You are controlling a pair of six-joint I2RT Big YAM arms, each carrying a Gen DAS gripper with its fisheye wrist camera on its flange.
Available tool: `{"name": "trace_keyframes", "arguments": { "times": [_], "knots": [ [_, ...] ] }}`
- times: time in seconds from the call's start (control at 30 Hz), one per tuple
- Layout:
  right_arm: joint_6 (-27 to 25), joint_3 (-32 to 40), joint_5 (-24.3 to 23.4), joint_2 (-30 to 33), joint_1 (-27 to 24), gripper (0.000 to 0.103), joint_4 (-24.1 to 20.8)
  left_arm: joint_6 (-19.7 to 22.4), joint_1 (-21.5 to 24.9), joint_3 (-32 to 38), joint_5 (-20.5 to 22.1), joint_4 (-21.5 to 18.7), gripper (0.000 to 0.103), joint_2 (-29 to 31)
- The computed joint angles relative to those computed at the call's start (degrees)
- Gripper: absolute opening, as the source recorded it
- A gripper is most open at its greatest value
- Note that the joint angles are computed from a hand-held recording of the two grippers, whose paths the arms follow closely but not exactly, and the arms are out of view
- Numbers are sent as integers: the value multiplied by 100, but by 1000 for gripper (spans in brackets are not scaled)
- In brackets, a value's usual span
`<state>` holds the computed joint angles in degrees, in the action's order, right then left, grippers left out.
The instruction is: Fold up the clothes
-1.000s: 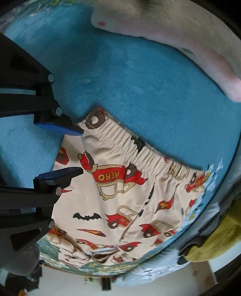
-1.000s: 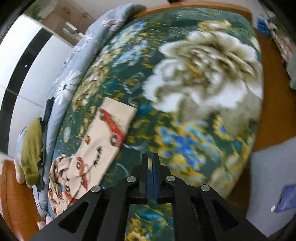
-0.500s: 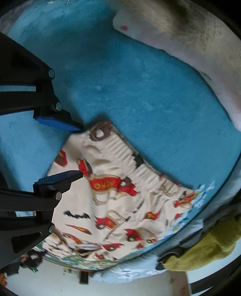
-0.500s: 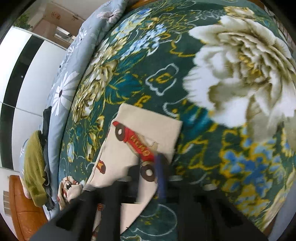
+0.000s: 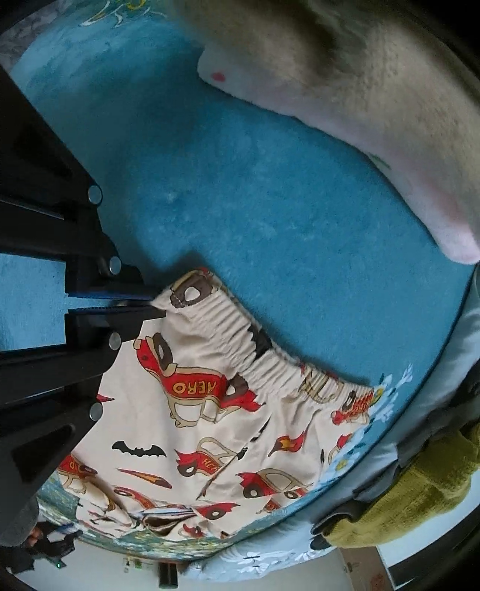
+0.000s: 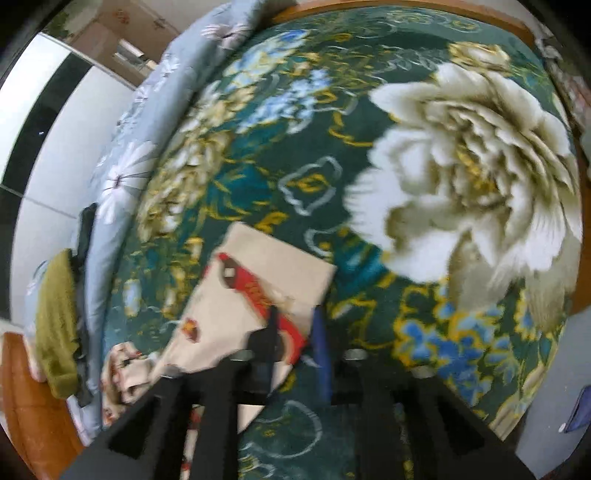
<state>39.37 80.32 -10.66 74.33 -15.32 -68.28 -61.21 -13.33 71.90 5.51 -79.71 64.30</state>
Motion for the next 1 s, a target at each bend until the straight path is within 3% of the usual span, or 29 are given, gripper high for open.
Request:
{"name": "trace_keyframes", "arguments": {
  "times": [0.17, 0.23, 0.27, 0.47, 0.6, 0.77, 0.9, 0.93, 0.97, 1.0],
  "knots": [
    [277, -171, -77, 95, -2, 35, 247, 11, -18, 406, -75, -335, 3, 160],
    [374, -193, -129, 115, 23, 23, 400, 45, -46, 452, -150, -367, 3, 199],
    [385, -170, -146, 129, 49, 7, 437, 56, -51, 492, -206, -355, 2, 252],
    [49, 40, -125, -138, 99, 5, 589, 271, -24, 658, -299, -327, 2, 89],
    [-186, 119, 275, -440, -142, 5, 382, 451, -35, 549, -317, -408, 2, -65],
    [-424, 124, 726, -317, -239, 5, -506, 770, -150, 468, -234, -581, 2, 23],
    [-417, 291, 959, -253, -87, 13, -731, 1094, 11, 566, 116, -576, 6, 7],
    [-397, 388, 1086, -222, -33, 21, -778, 1183, 86, 603, 264, -615, 8, -12],
    [-306, 509, 1232, -180, 19, 44, -836, 1252, 159, 658, 394, -686, 14, 0],
    [-179, 635, 1353, -129, 63, 52, -884, 1290, 240, 708, 585, -734, 18, -19]
  ]
}}
